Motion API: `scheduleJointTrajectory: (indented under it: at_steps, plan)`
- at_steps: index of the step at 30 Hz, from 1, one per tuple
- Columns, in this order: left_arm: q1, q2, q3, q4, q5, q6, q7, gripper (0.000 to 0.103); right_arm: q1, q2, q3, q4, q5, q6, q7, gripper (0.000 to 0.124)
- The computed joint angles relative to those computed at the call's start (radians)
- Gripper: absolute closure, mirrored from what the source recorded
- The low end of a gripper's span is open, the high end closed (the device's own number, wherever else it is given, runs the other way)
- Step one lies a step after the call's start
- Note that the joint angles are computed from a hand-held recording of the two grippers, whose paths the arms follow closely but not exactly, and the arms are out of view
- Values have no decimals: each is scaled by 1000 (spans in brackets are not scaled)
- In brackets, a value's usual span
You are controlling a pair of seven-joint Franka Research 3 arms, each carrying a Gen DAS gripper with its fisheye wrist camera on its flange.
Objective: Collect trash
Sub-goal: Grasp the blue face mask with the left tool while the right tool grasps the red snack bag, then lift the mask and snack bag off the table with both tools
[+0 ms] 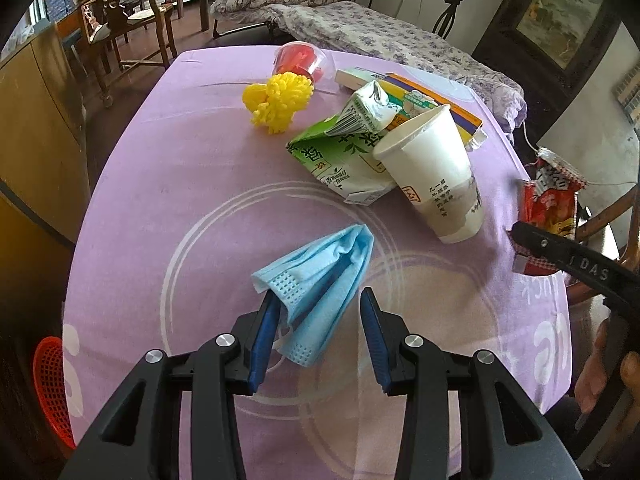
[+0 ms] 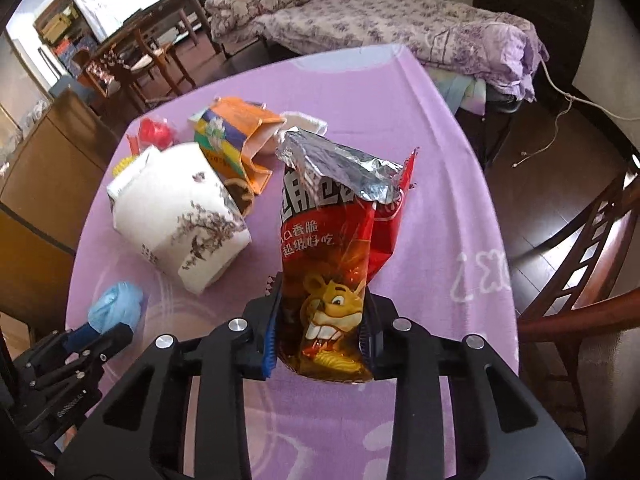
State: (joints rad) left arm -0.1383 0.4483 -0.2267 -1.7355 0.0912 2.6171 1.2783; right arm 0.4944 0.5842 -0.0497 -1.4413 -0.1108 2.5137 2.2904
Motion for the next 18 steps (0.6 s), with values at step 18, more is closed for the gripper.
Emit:
scheduleJointTrajectory:
  at_steps: [18]
  plan:
    - [-1,17,-11,20,14,-10,37,95,-6,-12,8,-22,22,40,-34,91]
